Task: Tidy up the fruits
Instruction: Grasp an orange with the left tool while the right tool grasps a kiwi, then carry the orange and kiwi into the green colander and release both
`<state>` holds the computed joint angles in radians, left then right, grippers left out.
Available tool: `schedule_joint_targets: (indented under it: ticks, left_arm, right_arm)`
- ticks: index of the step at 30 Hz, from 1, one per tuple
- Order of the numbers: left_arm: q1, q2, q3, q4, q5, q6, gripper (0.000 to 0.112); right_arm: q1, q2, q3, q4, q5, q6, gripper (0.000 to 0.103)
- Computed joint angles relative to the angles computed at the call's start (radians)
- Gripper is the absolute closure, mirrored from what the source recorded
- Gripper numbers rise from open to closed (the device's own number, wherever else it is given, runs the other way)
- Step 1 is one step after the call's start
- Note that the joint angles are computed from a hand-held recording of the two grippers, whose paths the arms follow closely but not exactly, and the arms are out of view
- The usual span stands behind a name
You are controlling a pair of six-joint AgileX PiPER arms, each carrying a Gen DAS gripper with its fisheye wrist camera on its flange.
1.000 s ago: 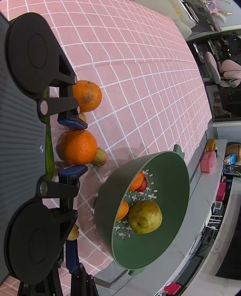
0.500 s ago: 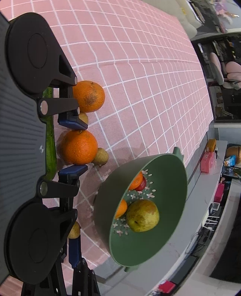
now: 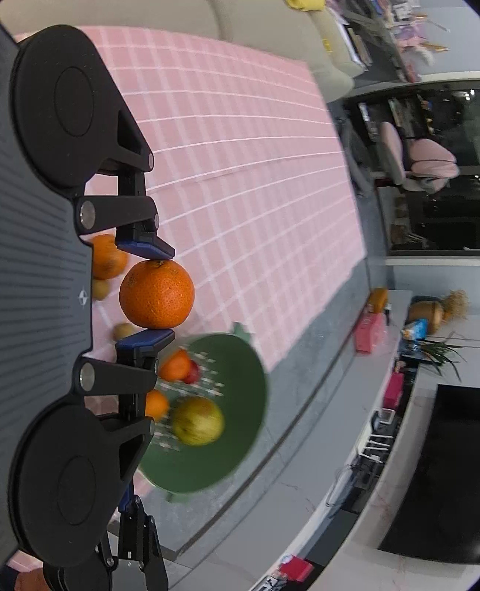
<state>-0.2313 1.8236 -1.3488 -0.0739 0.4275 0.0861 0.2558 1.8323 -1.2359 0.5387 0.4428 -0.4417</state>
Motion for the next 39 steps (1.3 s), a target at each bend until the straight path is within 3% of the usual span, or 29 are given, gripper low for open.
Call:
schedule_joint_targets:
  ticks: [6,12,24,39]
  left_arm:
    - [-0.034,0.030,-0.129,0.002,0.055,-0.010,0.066]
    - [-0.095,0.150,-0.277,0.024,0.117,0.022,0.066]
    - [-0.182,0.439,-0.546,0.044,0.269,0.043,0.066]
    - [-0.183,0.603,-0.788,0.054,0.429,0.027,0.066]
  right_arm:
    - [-0.037,-0.024,-0.062,0.041,0.004,-0.003,0.081]
    - [-0.103,0.052,-0.147,0.011,0.029,0.060,0.081]
    - [-0.140,0.249,-0.392,-0.174,0.212,0.157,0.081]
    - [-0.100,0.270,-0.380,-0.412,0.121,0.201,0.081]
